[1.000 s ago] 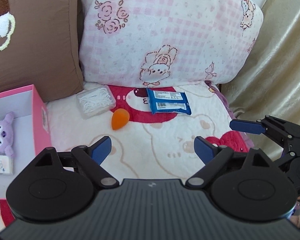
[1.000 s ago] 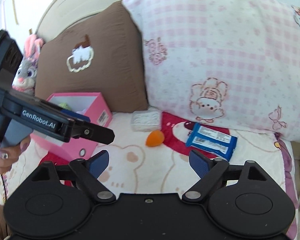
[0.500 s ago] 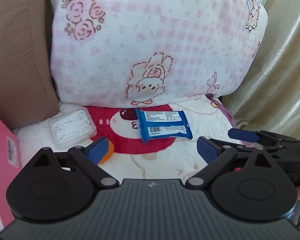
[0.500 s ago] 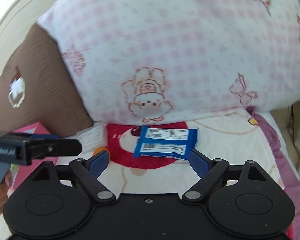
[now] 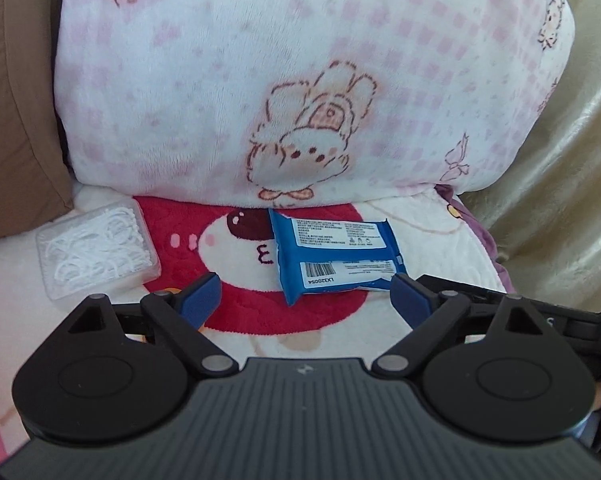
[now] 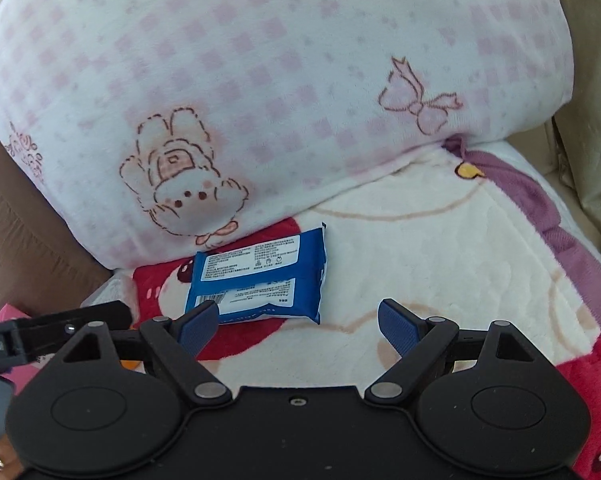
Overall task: Organize objects
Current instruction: 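Lower the right tool over the blue wet-wipe packet and close its fingers, then lift the blue wet-wipe packet off the blanket with the right tool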
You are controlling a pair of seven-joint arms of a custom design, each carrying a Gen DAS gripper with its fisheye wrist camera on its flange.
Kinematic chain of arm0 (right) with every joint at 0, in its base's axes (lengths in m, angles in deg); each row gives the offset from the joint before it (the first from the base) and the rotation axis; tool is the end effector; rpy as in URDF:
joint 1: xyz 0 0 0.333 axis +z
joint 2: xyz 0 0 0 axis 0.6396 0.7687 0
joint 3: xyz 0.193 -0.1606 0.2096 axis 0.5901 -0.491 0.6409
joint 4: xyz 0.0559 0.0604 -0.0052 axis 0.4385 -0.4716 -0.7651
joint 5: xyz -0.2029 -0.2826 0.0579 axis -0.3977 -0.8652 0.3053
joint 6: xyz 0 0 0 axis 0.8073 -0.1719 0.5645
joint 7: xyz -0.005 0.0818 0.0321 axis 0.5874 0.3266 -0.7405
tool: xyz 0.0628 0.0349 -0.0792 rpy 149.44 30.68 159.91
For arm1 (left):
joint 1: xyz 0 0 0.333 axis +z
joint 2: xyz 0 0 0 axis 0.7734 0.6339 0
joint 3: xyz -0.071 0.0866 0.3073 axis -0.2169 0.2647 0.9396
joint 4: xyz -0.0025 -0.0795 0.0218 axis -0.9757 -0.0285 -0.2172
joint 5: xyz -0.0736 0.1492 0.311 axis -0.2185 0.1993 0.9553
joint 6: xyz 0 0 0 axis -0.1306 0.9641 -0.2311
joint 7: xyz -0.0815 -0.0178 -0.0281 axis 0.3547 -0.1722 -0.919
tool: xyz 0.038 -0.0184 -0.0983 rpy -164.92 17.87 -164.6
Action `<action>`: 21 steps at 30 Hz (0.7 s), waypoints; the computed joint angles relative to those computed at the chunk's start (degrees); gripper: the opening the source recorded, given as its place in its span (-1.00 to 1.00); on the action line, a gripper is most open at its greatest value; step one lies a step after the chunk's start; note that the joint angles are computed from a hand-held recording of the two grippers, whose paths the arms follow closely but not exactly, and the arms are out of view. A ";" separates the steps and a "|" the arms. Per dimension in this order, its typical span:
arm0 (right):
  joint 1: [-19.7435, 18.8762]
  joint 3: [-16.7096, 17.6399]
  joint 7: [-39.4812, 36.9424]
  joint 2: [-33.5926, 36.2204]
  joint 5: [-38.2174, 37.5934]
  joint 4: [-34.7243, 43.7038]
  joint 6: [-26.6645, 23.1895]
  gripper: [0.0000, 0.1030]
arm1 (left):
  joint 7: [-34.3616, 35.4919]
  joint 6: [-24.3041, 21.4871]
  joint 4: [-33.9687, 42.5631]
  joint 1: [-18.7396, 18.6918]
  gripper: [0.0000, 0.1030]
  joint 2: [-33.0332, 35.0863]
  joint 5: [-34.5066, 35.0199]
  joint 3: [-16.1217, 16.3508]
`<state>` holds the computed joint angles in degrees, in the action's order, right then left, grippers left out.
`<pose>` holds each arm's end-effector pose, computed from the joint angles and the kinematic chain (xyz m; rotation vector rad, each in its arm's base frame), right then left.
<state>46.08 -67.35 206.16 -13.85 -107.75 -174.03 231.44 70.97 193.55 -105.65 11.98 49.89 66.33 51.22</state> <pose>0.6110 0.2689 0.3321 -1.6438 1.6044 -0.2083 0.5873 -0.2922 0.3641 -1.9816 1.7618 -1.0728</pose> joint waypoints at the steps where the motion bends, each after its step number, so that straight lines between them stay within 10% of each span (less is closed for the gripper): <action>1: -0.21 0.26 0.02 0.38 0.06 0.23 0.21 0.71 | -0.22 0.02 0.51 0.08 0.68 0.68 -0.11 0.00; 11: -6.70 8.20 -0.64 6.21 -1.60 4.22 0.25 0.17 | -0.27 0.54 4.87 3.09 0.11 5.39 -1.10 -3.19; 21: -8.68 10.90 -2.39 9.89 -2.03 6.81 -0.71 -0.10 | -2.16 -2.61 9.66 0.80 -0.24 9.57 0.34 0.13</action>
<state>37.40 -56.45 203.77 -3.96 -109.77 -167.22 230.74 68.81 190.94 -95.98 12.78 59.47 66.68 51.36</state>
